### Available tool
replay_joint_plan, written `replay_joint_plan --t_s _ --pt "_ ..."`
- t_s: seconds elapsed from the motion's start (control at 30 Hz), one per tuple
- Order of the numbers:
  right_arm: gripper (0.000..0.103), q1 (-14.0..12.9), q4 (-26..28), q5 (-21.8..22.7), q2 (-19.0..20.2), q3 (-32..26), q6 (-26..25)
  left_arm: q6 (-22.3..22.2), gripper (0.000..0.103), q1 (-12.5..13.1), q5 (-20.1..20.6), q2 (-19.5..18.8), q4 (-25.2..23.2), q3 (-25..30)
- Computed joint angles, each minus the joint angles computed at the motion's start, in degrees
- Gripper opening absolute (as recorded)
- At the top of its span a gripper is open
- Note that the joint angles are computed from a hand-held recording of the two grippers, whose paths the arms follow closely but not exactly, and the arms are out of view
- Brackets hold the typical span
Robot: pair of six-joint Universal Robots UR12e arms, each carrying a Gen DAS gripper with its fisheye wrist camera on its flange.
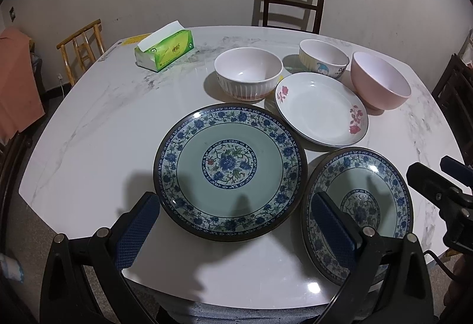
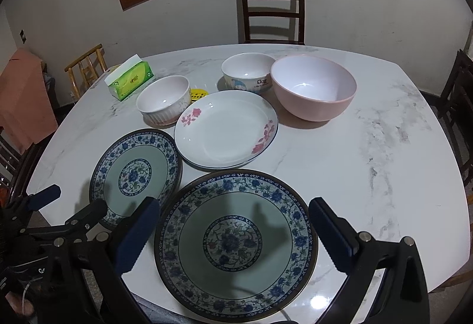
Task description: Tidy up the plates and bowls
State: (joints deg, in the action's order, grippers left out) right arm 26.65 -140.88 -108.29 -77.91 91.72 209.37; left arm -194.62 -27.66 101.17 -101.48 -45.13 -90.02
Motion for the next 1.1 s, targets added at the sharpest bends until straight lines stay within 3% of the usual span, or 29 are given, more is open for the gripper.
replay_joint_plan --t_s 0.43,0.67,0.87,0.93,1.1 --pt "0.098 0.0 -1.0 1.7 0.2 -0.1 -1.6 -0.1 0.102 0.3 -1.4 -0.1 -1.1 0.1" --pt "0.089 -0.9 -2.9 6.7 0.7 -0.5 -4.8 0.2 0.1 2.0 -5.6 0.2 -1.4 0.1" --pt "0.074 -2.4 -3.3 13.1 1.6 -1.5 -6.5 -1.5 0.09 4.6 -9.4 0.7 -2.1 -0.1" --pt "0.068 -3.0 -3.2 15.7 2.1 -1.9 -6.8 -2.2 0.079 5.5 -10.9 0.8 -2.7 0.0" --pt "0.048 -4.4 -1.8 22.3 3.7 -3.4 -7.0 -3.4 0.066 8.1 -15.3 1.2 -3.5 -0.4"
